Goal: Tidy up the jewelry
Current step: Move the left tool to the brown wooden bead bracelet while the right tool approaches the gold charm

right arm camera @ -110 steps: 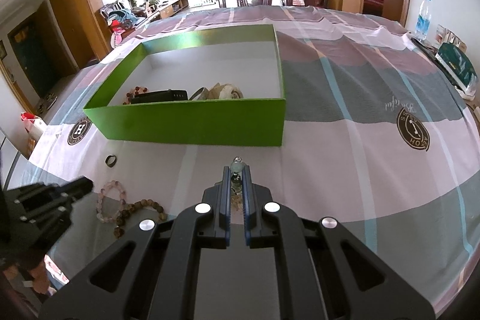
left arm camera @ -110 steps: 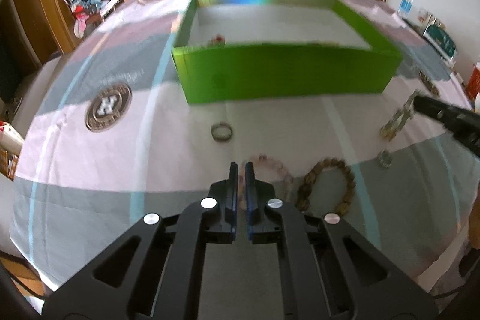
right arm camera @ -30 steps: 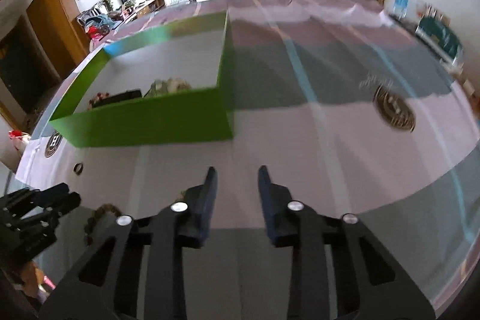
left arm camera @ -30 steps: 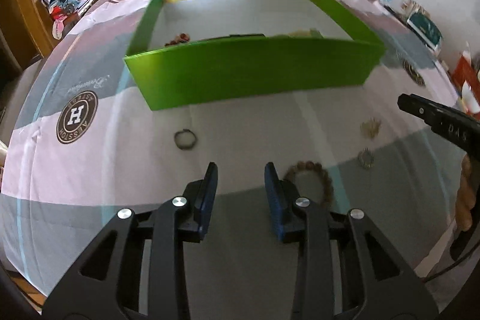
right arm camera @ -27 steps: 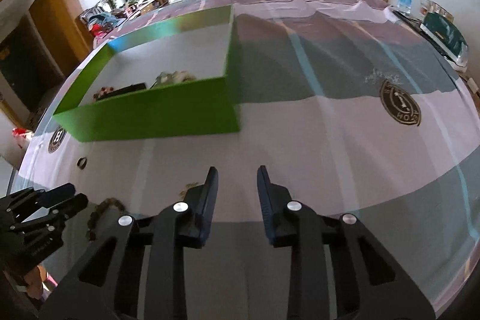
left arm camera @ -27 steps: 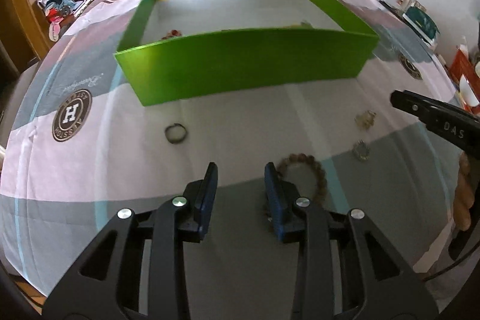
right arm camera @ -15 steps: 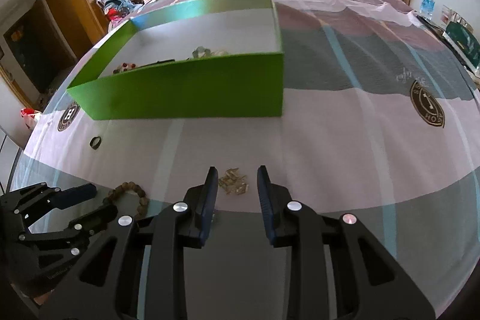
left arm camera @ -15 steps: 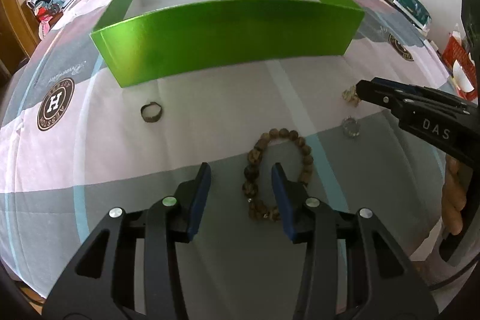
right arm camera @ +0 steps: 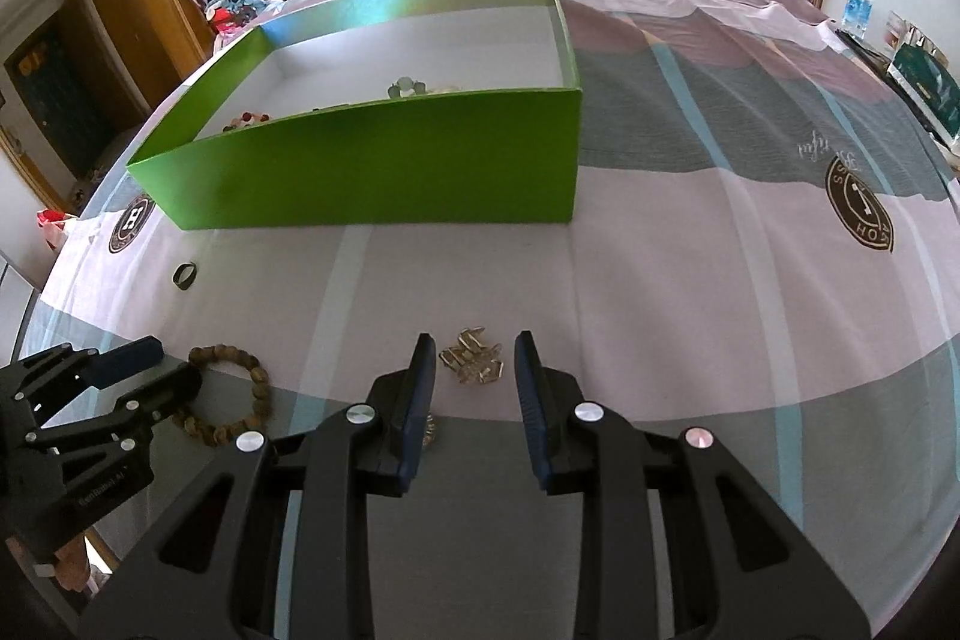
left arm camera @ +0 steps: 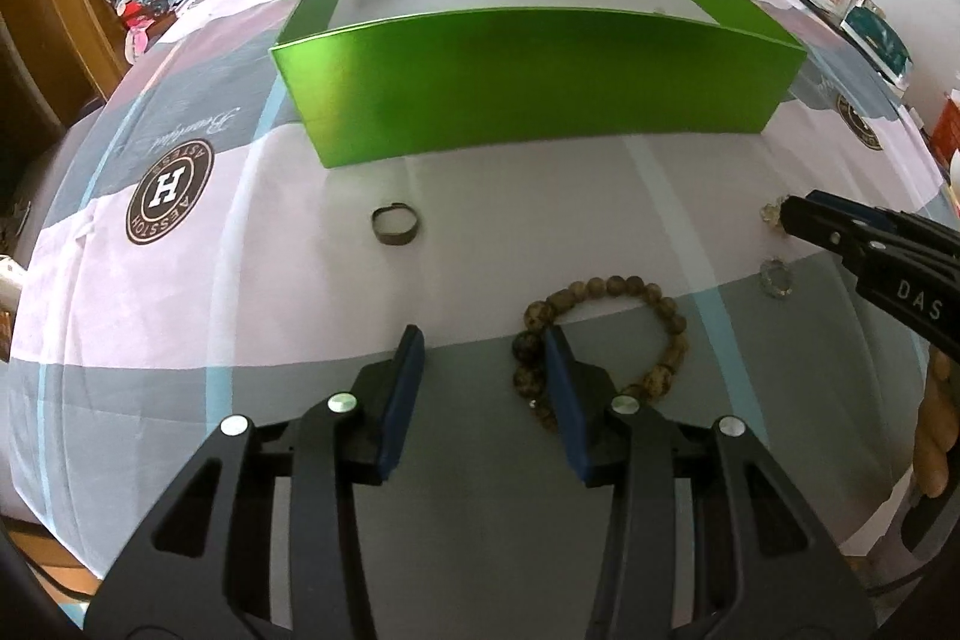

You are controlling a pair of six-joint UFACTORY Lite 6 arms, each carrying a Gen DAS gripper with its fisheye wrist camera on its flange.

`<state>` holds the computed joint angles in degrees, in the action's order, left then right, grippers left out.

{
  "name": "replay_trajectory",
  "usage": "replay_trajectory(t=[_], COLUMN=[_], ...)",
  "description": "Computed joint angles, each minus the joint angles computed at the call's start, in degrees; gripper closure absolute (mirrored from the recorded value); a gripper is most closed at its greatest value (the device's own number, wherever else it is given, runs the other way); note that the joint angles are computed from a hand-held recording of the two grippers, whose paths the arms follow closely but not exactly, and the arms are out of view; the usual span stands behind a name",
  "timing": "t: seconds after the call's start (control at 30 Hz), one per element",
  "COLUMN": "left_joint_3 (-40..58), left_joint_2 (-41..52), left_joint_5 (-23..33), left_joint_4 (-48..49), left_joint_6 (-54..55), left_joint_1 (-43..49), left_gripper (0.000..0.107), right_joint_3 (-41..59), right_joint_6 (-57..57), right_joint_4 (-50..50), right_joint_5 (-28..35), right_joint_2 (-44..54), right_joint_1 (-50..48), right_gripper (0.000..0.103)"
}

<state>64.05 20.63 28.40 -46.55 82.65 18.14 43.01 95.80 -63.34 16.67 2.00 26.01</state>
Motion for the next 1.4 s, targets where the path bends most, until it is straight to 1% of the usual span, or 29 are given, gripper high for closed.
replay_trajectory(t=[0.23,0.4,0.63,0.8,0.83,0.9,0.97,1.1,1.27,1.33,1.4], left_joint_3=[0.31,0.28,1.88,2.07,1.94,1.65,1.3,0.15,-4.34,-5.06,-5.2], left_joint_2=[0.17,0.13,1.12,1.42,1.36,1.21,1.04,0.32,-2.67,-3.12,-3.17], left_joint_5=[0.15,0.04,-0.05,-0.29,-0.42,-0.51,-0.79,-1.88,-5.65,-5.91,-4.74], left_joint_4=[0.05,0.16,1.19,0.81,0.66,0.3,-0.09,-1.09,-6.13,-7.41,-8.19], left_joint_6=[-0.06,-0.35,-2.48,-2.11,-1.96,-1.44,-1.05,-0.45,4.4,5.58,6.42], left_joint_1=[0.13,0.1,0.42,0.57,0.52,0.64,0.55,0.29,-0.44,-0.39,-0.06], left_gripper=[0.065,0.065,0.065,0.065,0.065,0.065,0.066,0.066,0.066,0.066,0.075], right_joint_3=[0.64,0.12,-3.92,-7.5,-7.83,-8.03,-7.84,-5.25,-2.24,-1.15,0.69], right_joint_6=[1.13,0.68,1.7,2.01,1.92,1.87,2.51,2.56,1.76,1.03,-0.7], right_joint_4=[-0.28,0.43,-0.11,-0.59,-0.58,-0.61,-1.18,-1.39,-1.8,-1.37,-0.07], right_joint_5=[3.96,3.67,4.73,3.89,3.71,3.04,2.66,2.46,1.96,2.37,2.85], right_joint_2=[1.06,1.27,-2.97,-7.3,-7.84,-8.22,-7.93,-4.62,-1.83,-1.05,0.36], right_joint_1=[0.68,-0.48,-3.97,-6.52,-6.61,-6.69,-5.98,-4.49,-3.26,-2.62,-2.14], right_gripper=[0.074,0.074,0.074,0.074,0.073,0.065,0.063,0.063,0.063,0.063,0.063])
